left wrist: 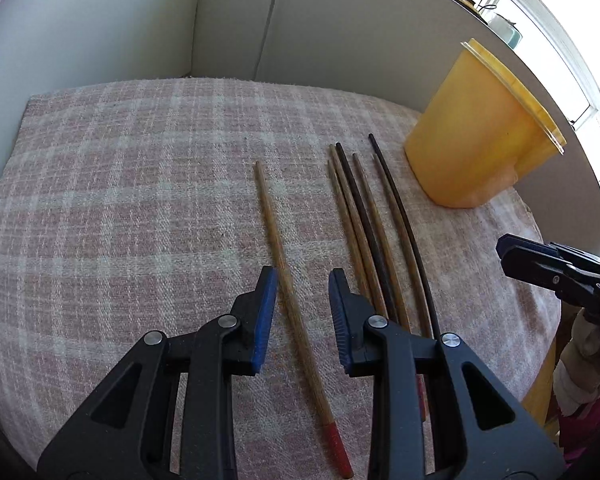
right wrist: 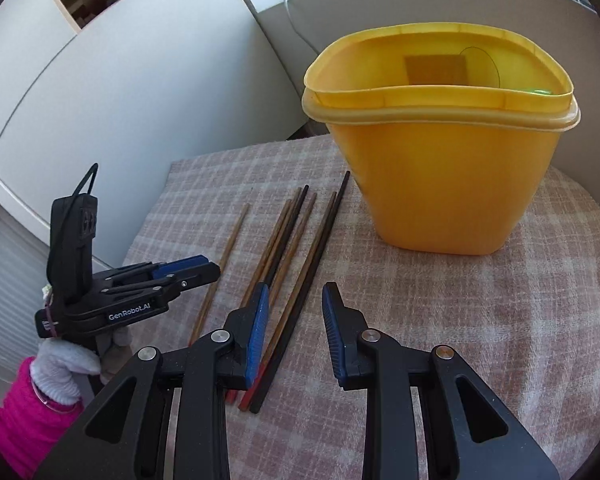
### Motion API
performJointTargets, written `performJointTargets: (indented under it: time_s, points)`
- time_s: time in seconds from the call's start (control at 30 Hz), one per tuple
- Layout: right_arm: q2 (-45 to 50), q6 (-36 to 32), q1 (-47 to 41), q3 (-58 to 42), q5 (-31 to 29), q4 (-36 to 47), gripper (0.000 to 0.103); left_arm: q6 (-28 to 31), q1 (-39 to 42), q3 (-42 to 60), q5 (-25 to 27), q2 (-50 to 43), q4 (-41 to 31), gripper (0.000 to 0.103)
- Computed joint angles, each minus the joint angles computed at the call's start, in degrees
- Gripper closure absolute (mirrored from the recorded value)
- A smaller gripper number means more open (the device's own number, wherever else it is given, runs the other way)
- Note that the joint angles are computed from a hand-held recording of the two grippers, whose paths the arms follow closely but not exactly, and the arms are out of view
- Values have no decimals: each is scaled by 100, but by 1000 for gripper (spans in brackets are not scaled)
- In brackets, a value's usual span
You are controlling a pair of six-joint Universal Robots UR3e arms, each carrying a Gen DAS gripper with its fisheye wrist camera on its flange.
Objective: Organize utensils
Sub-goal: 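Move both tools back down to the chopsticks on the table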
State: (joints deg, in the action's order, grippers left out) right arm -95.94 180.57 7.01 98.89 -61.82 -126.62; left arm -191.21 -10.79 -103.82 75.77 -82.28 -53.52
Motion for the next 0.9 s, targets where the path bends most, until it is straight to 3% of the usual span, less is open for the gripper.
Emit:
performJointTargets:
  time_s: [0.17,0.33,0.47,0.9]
  points:
    - [543,223,361,-334,-472,16,77,-16,-97,150,141,-306,36,77]
    - [943,364,474,-571,-566,132,77,-19,-254,290,285,-617,226,77]
    - [1254,565,585,-822,-625,179,82,30,-314,365,416,-792,350,88]
    - [1854,899,920,-1583,-1278,539,93,705,375,-175,-77,-95,99,90]
